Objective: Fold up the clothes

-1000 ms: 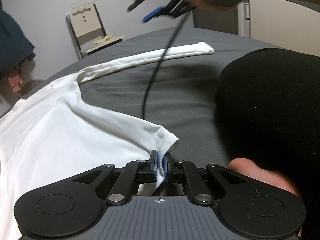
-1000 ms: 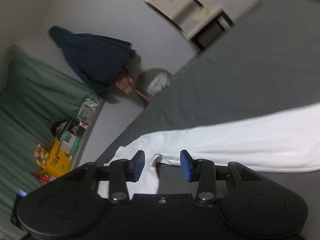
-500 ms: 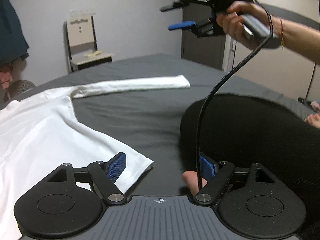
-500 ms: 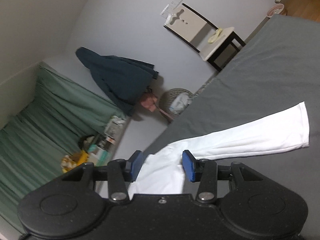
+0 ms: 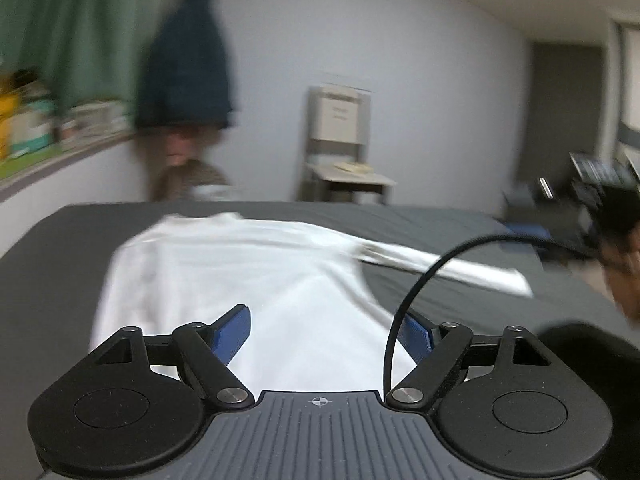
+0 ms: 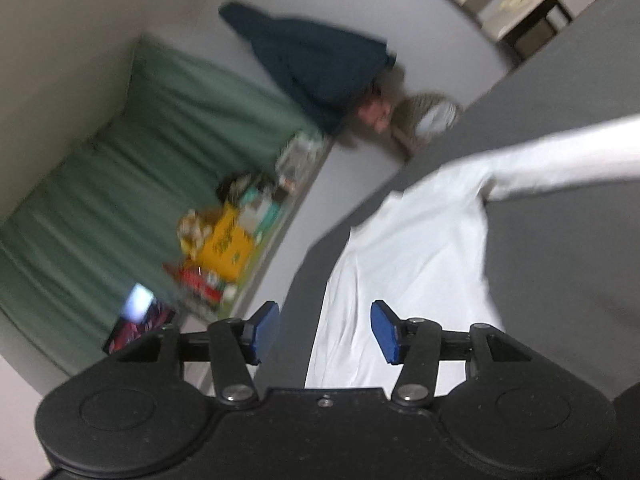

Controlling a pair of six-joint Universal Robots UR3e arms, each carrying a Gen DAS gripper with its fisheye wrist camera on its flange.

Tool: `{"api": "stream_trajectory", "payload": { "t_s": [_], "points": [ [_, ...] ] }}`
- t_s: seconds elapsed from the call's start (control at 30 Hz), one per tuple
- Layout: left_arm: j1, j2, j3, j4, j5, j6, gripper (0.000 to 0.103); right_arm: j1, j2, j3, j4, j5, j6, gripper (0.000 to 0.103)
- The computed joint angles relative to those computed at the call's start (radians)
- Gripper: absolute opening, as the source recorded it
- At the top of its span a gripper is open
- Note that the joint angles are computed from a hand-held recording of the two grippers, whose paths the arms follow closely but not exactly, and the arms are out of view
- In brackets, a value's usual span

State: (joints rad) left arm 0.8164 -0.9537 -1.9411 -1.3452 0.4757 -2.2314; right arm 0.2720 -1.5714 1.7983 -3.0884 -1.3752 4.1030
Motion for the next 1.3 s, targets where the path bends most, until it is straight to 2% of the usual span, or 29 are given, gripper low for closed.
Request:
{"api": "stream_trajectory", "payload": {
  "t_s": [0.13, 0.23, 0.27, 0.33, 0.4, 0.47, 0.53, 0.6, 0.73, 0.8, 0.87, 0.97, 1.0, 1.1, 1.17, 1.23, 1.3],
  "points": [
    [0.100, -0.056, -0.015, 0.059, -0.001, -0.045, 0.089, 0.129, 0.276, -0.246, -0.016, -0.049, 0.043, 0.050],
    [0.113, -0.123, -0.058, 0.233, 0.043, -0.148, 0.089, 0.192, 0.472, -0.503, 0.056, -0.076, 0.052, 0.051],
    [0.114, -0.151, -0.076, 0.300, 0.056, -0.200, 0.089, 0.201, 0.537, -0.599, 0.092, -0.078, 0.042, 0.051],
    [0.083, -0.251, -0.068, 0.446, 0.107, -0.377, 0.089, 0.214, 0.659, -0.784, 0.161, -0.082, 0.019, 0.051],
    [0.083, -0.310, -0.014, 0.427, 0.142, -0.440, 0.089, 0.219, 0.777, -0.975, 0.235, -0.092, -0.004, 0.051],
    [0.093, -0.349, 0.021, 0.400, 0.153, -0.444, 0.089, 0.202, 0.841, -1.049, 0.214, -0.074, 0.020, 0.051],
    [0.112, -0.380, 0.091, 0.251, 0.124, -0.343, 0.089, 0.187, 0.827, -0.958, 0.082, -0.090, 0.042, 0.051],
    [0.115, -0.423, 0.216, 0.004, 0.115, -0.170, 0.089, 0.167, 0.804, -0.850, -0.048, -0.108, 0.050, 0.053],
    [0.060, -0.572, 0.581, -0.523, 0.218, 0.214, 0.089, 0.102, 0.718, -0.584, -0.262, -0.120, 0.027, 0.054],
    [0.039, -0.619, 0.721, -0.699, 0.271, 0.364, 0.089, 0.064, 0.671, -0.485, -0.325, -0.127, 0.021, 0.055],
    [0.063, -0.651, 0.833, -0.904, 0.285, 0.528, 0.089, 0.028, 0.636, -0.412, -0.431, -0.125, 0.025, 0.056],
    [0.117, -0.704, 0.991, -1.194, 0.273, 0.680, 0.089, -0.028, 0.607, -0.318, -0.625, -0.076, 0.044, 0.065],
    [0.137, -0.704, 0.996, -1.214, 0.251, 0.686, 0.089, -0.054, 0.597, -0.285, -0.684, -0.032, 0.057, 0.066],
    [0.224, -0.594, 0.836, -1.112, 0.182, 0.606, 0.089, -0.124, 0.625, -0.259, -0.864, 0.151, 0.167, 0.066],
    [0.267, -0.478, 0.655, -0.911, 0.149, 0.431, 0.089, -0.136, 0.674, -0.306, -0.944, 0.233, 0.259, 0.070],
    [0.294, -0.372, 0.474, -0.668, 0.110, 0.213, 0.089, -0.124, 0.694, -0.337, -0.931, 0.267, 0.266, 0.073],
    [0.336, -0.290, 0.353, -0.498, 0.062, 0.063, 0.089, -0.103, 0.671, -0.336, -0.822, 0.284, 0.183, 0.075]
  ]
}}
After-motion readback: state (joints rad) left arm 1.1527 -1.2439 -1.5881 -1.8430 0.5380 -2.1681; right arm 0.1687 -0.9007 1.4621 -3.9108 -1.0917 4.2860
